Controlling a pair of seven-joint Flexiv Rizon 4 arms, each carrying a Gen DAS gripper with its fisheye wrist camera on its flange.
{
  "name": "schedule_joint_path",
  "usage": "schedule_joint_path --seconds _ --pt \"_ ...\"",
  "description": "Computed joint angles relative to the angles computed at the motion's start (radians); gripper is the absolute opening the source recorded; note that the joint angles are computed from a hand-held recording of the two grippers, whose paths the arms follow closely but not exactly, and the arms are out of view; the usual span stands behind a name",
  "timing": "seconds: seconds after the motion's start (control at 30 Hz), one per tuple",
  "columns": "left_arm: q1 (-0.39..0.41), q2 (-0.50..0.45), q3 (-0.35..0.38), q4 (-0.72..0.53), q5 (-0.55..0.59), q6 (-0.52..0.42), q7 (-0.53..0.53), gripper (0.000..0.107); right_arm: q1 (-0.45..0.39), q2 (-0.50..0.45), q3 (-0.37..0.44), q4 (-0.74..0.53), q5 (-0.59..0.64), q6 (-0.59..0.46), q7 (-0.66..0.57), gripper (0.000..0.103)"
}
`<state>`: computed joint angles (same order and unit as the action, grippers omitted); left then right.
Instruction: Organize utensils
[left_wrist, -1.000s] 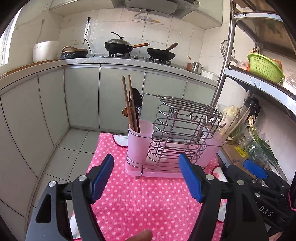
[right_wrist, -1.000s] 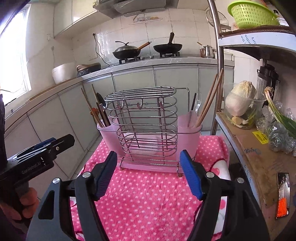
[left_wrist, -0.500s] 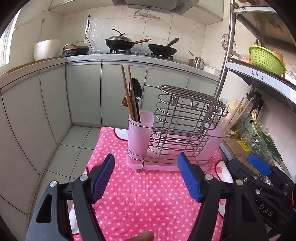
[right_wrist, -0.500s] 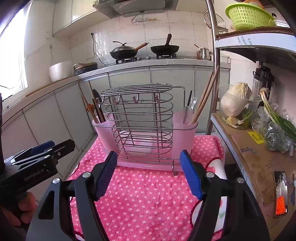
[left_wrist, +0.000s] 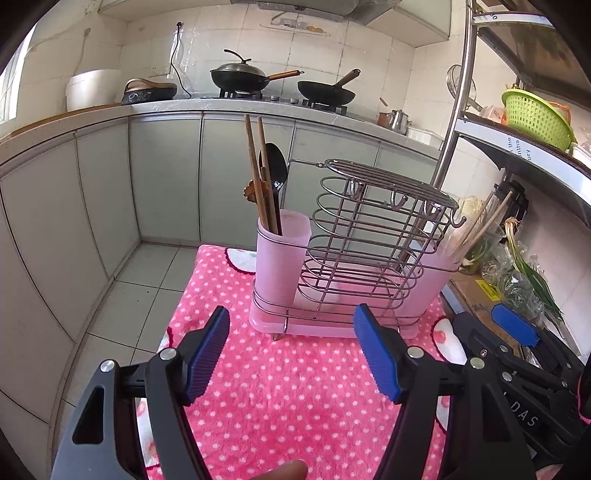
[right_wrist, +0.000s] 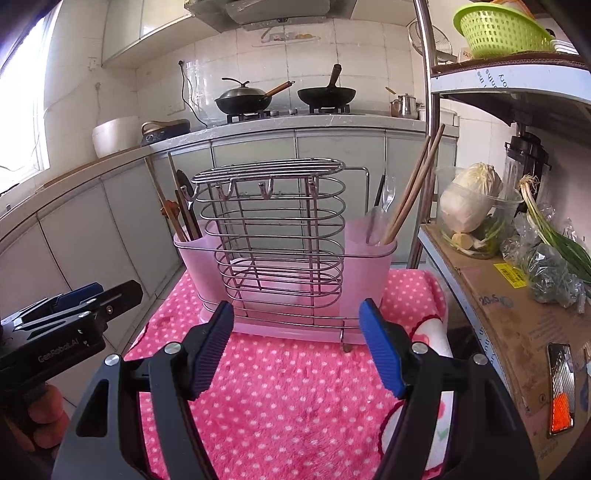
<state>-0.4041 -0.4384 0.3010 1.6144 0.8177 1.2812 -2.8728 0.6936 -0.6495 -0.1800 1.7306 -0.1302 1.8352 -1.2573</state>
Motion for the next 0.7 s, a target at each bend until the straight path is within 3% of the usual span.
schedule_joint_path --seconds 0.7 --pt "-0.007 -0.015 0.008 -0.008 -0.02 0.012 0.022 0.068 -0.028 -0.015 0.03 -0.018 -0.017 -0.007 0.017 0.071"
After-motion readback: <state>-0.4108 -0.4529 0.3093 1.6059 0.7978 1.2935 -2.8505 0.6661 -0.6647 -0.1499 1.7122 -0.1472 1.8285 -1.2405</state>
